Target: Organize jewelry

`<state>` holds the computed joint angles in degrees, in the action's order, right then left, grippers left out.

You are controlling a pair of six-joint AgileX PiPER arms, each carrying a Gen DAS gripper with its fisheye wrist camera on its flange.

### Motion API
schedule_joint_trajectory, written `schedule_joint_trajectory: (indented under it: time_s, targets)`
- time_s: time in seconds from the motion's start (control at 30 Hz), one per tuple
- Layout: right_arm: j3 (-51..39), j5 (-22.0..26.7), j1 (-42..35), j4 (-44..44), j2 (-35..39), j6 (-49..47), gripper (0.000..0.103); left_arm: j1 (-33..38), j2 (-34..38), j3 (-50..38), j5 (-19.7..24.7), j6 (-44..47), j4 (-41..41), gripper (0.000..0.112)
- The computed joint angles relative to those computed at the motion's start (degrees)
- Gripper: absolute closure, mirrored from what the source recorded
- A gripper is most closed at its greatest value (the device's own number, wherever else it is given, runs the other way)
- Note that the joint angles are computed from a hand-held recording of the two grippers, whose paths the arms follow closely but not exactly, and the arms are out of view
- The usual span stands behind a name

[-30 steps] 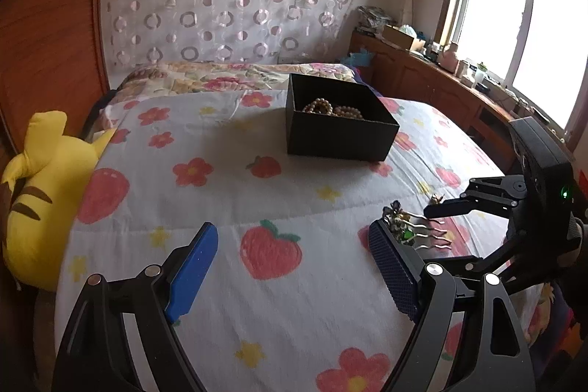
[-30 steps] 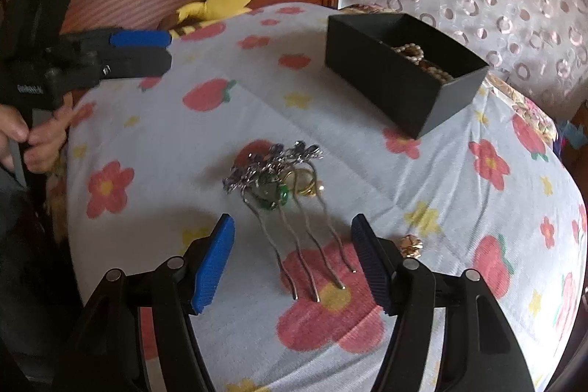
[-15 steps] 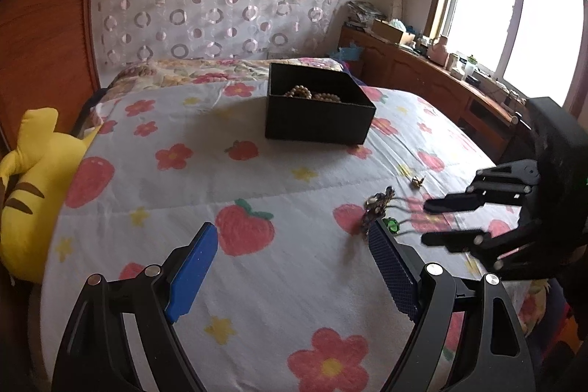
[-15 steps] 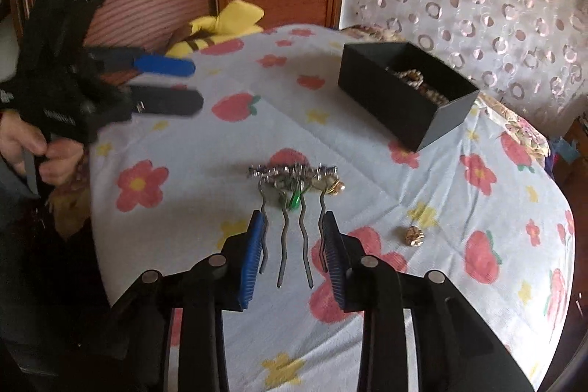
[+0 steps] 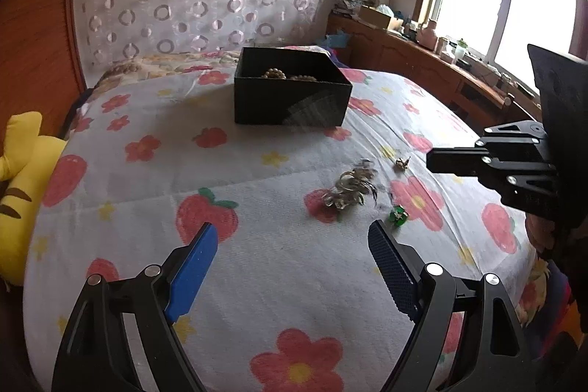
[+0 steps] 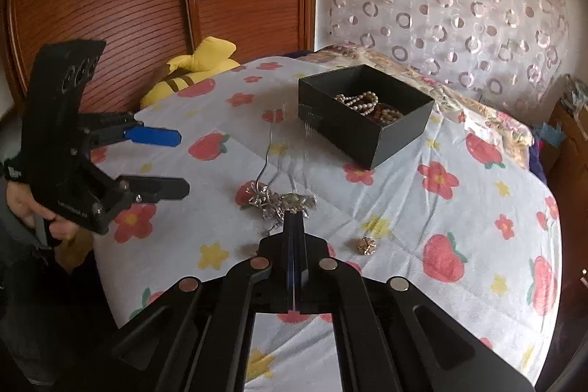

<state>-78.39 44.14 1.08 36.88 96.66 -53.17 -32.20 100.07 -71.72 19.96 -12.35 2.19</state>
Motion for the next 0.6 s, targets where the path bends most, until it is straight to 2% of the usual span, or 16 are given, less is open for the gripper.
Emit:
schedule_joint_trajectory:
  time_s: [0.2,0.33,0.4,0.43,0.5,0.6]
  targets:
    - [-0.7,-0.3,-0.7,1.2,1.2,0.9,0.102,-0.1,0.0,0.2,-0.3,0.1,-0.6,0.032]
    - [-2.5,1.4,-0.6,1.9,3.4,2.5,0.101,0.0,0.0,0.2,-0.5,-0.6,0.1,0.032]
    - [-3.2,0.7,0.7,1.5,4.6,3.4,0.084,0.2,0.0,0.3,-0.5,-0.9,0.2,0.032]
    - [-3.5,0.4,1.2,1.4,5.1,3.7,0.068,0.4,-0.1,0.6,-0.6,-0.7,-0.1,0.032]
    - [-4.8,-1.2,3.0,-1.4,6.6,6.1,0.066,0.7,-0.4,0.8,-0.6,-0.2,-0.6,0.032]
    - [-8.5,0.9,4.0,-4.9,10.0,9.8,0.066,1.0,-1.1,1.3,-0.6,0.2,-0.9,0.032]
